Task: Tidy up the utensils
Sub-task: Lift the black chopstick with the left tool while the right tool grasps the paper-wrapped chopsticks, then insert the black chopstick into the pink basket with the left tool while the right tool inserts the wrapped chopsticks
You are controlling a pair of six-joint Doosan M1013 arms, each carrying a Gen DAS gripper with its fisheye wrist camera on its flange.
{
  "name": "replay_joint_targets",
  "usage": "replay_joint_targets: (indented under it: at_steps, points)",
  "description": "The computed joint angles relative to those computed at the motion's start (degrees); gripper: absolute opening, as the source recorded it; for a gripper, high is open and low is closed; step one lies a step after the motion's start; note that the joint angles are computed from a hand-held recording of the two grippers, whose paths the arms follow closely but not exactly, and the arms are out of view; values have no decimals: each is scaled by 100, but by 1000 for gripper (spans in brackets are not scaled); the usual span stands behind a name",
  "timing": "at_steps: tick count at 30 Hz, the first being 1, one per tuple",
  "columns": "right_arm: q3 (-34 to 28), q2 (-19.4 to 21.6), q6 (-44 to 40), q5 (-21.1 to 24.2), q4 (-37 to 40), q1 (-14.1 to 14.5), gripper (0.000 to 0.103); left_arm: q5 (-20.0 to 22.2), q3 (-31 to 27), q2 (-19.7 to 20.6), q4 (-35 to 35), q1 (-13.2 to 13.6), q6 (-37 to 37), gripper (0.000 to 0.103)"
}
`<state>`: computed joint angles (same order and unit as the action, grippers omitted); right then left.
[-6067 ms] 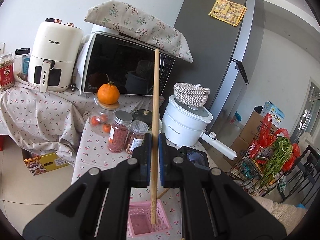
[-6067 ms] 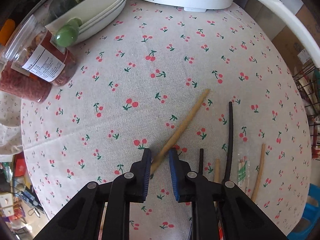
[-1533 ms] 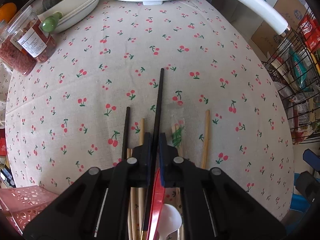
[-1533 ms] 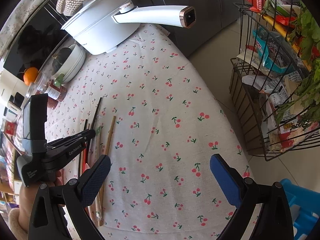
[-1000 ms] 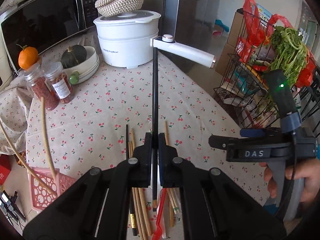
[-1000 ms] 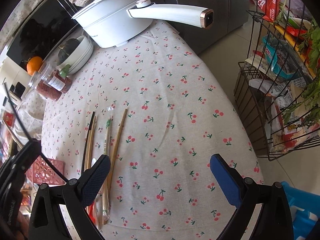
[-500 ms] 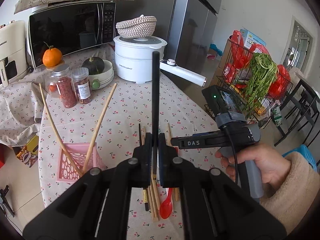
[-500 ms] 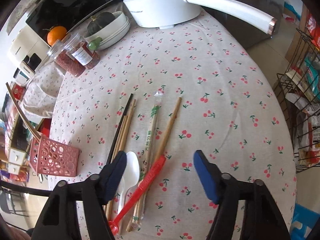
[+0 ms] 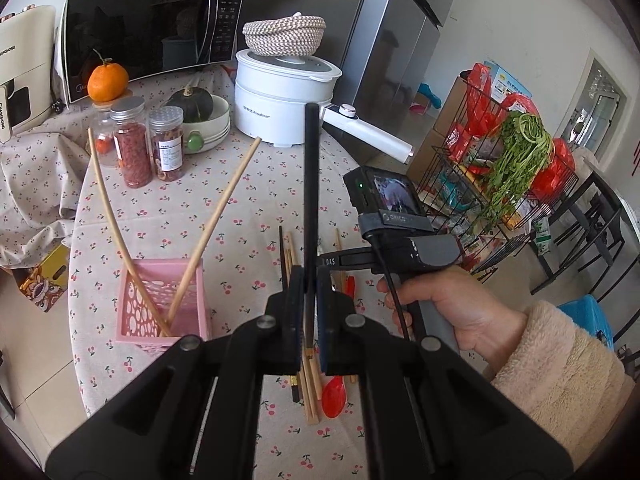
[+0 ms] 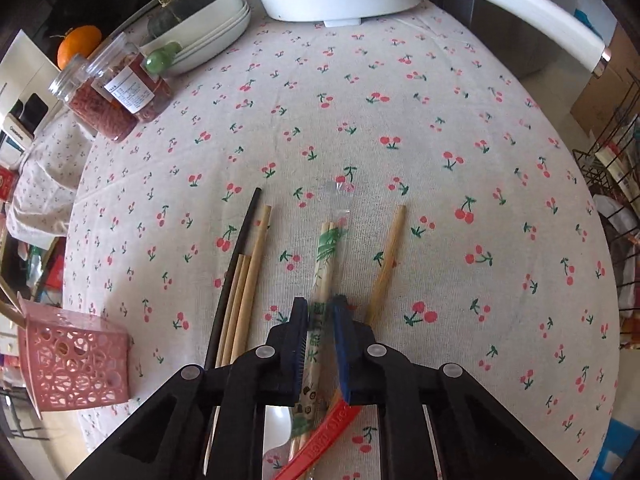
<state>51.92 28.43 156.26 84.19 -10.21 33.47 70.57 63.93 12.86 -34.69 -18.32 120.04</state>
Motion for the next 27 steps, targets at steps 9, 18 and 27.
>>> replay_joint_targets:
  at_steps: [9,18,27]
  points:
    - [329,-369,668,-653,-645,158,7,-187,0,-72,-156,137,114,6]
    - [488,-794,1416,-1384,-2153,585,7,-485,-114,-167,-889,459,241,6]
    - [281,-825,1499,-1538,-2869,865,7,-940,-244,-128,-871,702,8,6]
